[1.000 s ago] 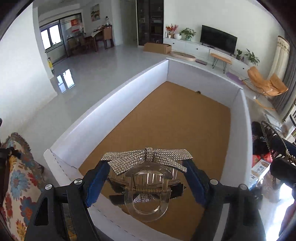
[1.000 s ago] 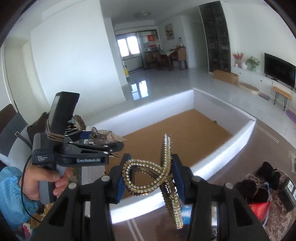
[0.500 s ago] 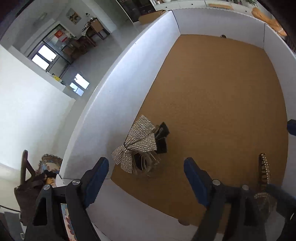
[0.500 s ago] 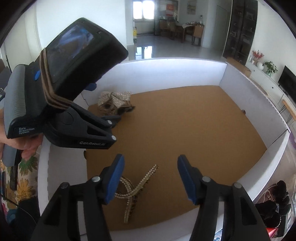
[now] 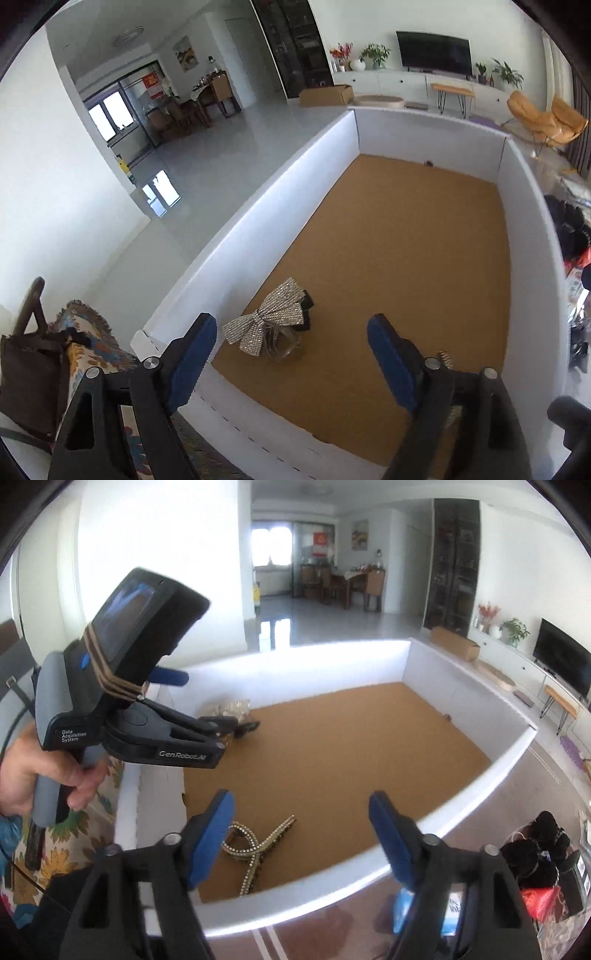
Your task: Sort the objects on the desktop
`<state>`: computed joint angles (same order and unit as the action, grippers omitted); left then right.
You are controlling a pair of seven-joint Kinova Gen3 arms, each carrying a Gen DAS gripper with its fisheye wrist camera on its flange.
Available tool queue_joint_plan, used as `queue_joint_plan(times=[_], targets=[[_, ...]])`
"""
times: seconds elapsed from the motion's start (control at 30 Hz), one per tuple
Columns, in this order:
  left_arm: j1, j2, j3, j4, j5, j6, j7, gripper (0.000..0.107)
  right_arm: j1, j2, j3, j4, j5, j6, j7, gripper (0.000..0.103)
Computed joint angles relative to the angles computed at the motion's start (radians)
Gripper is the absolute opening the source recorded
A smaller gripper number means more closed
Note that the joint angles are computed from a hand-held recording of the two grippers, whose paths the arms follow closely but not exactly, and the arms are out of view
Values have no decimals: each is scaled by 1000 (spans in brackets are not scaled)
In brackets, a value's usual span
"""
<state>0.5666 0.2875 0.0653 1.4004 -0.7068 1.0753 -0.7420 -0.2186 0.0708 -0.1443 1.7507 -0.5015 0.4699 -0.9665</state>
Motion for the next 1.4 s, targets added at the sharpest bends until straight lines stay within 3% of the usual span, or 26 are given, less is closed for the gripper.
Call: queue_joint_plan(times=[0.1, 0.2, 0.27, 0.33, 0.4, 0.5, 0.57, 0.77, 0.93, 1.4], targets=[[33, -82, 44, 45, 0, -69, 0, 95, 11, -125, 93, 131, -32, -39, 33, 103], [62, -113, 110, 51, 42, -129, -67, 101, 132, -210, 99, 254, 69, -44, -17, 103], [76, -95, 156, 22, 110, -143, -148, 102, 224, -213, 111, 283, 150, 17, -57, 103], [91, -17, 204, -62, 164, -105, -230, 102, 280, -217, 163, 319, 231, 73, -112, 103], [172, 75, 187, -151, 194, -36, -283, 102, 306, -232, 237, 376, 281, 101, -130, 103], [300, 214, 122, -243, 153, 33, -300, 102, 324, -263, 370, 437, 233, 117, -52, 103], [332, 275, 111, -279, 143, 81, -269, 102, 337, -291, 407, 455, 197, 114, -25, 103], [307, 309, 45, -283, 292, 29, -190, 103, 363, -291, 341, 454, 255, 102, -113, 103], [284, 282, 31, -215, 352, -72, -159, 103, 338, -281, 344, 460, 258, 84, -121, 103], [314, 280, -11, -182, 296, -153, -69, 103, 329, -282, 352, 461, 263, 81, -127, 103]])
